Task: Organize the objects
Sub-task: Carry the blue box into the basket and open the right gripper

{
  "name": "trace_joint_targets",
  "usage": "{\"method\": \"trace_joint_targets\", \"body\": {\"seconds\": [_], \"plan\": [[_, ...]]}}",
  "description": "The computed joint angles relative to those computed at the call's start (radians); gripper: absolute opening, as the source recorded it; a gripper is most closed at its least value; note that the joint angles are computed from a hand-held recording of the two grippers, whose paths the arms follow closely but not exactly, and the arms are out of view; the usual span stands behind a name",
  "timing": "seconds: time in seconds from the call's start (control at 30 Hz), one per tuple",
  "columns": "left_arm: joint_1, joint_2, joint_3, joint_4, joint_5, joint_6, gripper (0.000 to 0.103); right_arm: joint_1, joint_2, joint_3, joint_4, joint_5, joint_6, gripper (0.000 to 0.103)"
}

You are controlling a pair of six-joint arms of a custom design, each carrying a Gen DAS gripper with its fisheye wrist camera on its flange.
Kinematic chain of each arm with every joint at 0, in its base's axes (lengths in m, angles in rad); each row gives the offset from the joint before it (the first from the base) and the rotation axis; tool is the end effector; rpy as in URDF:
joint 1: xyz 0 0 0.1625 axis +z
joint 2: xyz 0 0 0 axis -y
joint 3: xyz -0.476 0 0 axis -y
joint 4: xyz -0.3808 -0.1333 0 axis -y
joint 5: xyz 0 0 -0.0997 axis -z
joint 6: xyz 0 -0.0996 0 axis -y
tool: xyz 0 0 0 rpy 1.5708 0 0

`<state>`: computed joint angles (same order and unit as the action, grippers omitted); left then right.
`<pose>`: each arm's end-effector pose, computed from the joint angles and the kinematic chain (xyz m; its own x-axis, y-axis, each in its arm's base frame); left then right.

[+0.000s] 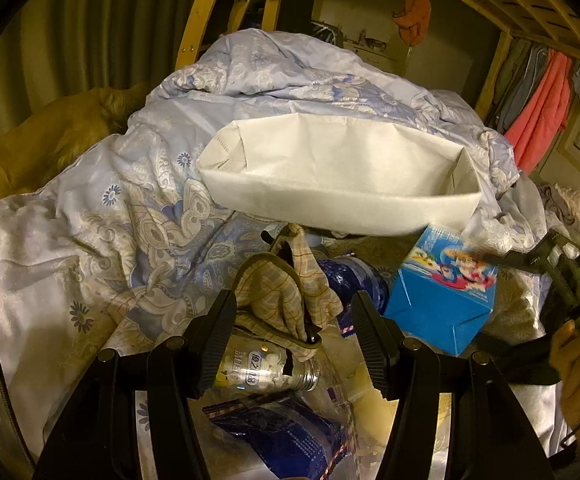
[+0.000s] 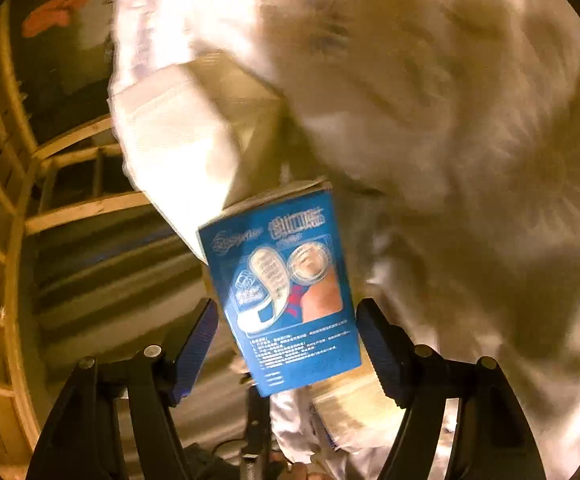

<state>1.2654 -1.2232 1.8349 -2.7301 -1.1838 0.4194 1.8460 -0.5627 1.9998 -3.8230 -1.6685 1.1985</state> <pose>-0.0195 -0.6303 0.3645 -0.7561 0.4147 -0.5063 0.6182 0.7066 -0.3443 0.2803 -0.5380 0.0436 -0.5290 0.5413 -0.6536 0.8423 0.4283 -0.3271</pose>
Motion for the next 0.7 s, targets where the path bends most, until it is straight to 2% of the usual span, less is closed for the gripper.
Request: {"method": "trace_joint_targets", "body": {"seconds": [0.1,0.17,0.27,0.5,0.63,0.7], "plan": [[0.0,-0.001,0.0,0.003,0.0,-0.004,0.058,-0.02,0.035,-0.011,-0.018,0.029,0.044,0.072],[0.0,-0.001,-0.001,0.003,-0.001,-0.005,0.058,-0.024,0.043,-0.013,-0.039,0.025,0.032,0.071],[-0.001,-0.002,0.001,0.001,-0.001,-0.006,0.058,-0.017,0.029,-0.017,-0.011,0.018,-0.009,0.067],[0.001,-0.003,0.001,-0.004,-0.009,0.002,0.058,0.049,-0.046,-0.008,0.065,-0.074,-0.059,0.065],[-0.001,-0.007,0.005,-0.012,-0.016,0.006,0.058,0.098,-0.087,0.001,0.056,-0.116,-0.106,0.065],[-0.003,-0.01,0.004,-0.011,-0.022,0.008,0.058,0.139,-0.113,0.0,0.056,-0.168,-0.143,0.065]]}}
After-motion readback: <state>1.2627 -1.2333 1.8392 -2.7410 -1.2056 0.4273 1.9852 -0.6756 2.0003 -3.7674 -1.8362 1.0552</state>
